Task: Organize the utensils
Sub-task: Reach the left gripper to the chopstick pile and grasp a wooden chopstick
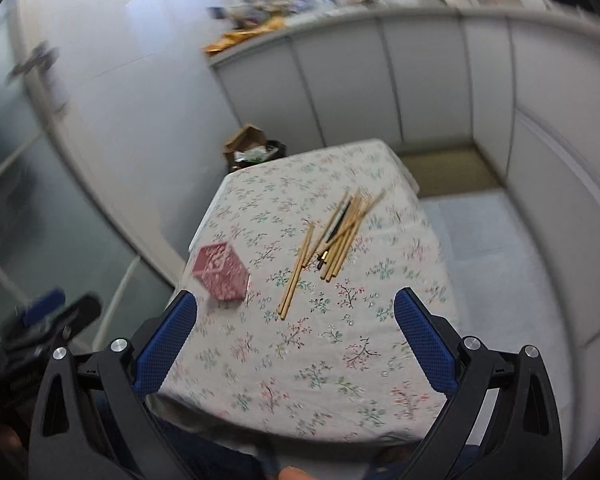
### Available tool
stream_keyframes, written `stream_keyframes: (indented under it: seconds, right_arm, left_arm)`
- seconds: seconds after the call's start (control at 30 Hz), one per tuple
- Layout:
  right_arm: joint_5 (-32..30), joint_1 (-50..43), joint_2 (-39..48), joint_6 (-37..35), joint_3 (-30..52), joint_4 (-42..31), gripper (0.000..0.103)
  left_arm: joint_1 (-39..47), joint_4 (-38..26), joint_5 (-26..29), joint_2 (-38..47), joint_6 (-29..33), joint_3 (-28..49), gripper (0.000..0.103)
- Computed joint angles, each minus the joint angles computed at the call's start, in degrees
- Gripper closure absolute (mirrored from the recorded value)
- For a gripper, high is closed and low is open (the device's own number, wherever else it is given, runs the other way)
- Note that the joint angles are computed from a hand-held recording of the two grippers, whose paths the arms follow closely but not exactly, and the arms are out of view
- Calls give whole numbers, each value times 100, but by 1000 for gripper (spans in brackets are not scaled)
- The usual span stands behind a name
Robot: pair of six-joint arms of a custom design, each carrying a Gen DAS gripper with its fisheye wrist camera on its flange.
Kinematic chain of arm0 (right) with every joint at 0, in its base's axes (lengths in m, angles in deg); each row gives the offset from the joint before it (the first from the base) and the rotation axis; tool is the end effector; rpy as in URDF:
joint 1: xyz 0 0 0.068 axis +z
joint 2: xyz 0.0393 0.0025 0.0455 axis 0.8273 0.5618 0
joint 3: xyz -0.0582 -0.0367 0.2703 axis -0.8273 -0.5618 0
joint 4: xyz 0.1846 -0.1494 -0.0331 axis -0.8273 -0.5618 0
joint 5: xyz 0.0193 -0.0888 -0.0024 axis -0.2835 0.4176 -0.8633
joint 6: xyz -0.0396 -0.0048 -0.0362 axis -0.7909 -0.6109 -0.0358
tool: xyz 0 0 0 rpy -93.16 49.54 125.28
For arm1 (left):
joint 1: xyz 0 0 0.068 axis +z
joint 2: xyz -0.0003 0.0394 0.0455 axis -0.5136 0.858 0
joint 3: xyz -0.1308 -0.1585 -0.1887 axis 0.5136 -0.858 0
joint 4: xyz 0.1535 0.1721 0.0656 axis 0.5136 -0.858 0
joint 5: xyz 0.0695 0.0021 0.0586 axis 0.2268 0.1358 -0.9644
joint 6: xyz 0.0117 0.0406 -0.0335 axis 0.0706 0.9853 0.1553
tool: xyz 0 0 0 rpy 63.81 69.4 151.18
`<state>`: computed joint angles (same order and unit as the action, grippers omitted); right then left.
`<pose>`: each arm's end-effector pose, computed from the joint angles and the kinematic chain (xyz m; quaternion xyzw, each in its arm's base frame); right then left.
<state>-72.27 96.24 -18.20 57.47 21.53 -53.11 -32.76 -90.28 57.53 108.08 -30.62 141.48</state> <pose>0.1637 0.1283 0.4144 0.1016 0.9085 0.1916 0.3573 0.1302 -0.0063 0.4594 0.0315 0.9111 -0.0327 0.4097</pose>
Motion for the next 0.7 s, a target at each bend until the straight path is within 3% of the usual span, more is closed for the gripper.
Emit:
stream_keyframes:
  seconds: [0.17,0.3,0.4,0.47,0.6,0.67,0.7]
  right_arm:
    - [-2312,-2270,697,-10,-361,1089,7]
    - [-3337,-3110,2120,402,198,1484,10]
    - [-3757,-3284,3146,406,829,1528,26]
    - [-3942,-3331,3381,660,519,2103,32]
    - [-4048,-3327,3910,428,671,1977,47]
    - [-3839,-3321,4033,291,739,1914,47]
    - [-3757,-3322,4089,220,805,1853,47]
  left_arm:
    - [-33,298,272,1282,-53,320,7]
    - [-442,581,244,2576,-150,871,8]
    - [-612,468,276,3758,-202,1695,23]
    - [-656,388,411,4401,-250,2119,30]
    - [-710,271,426,5734,-207,2848,57]
    - [-640,260,419,6117,-192,2984,67]
    - [-599,118,454,6434,-210,3238,67]
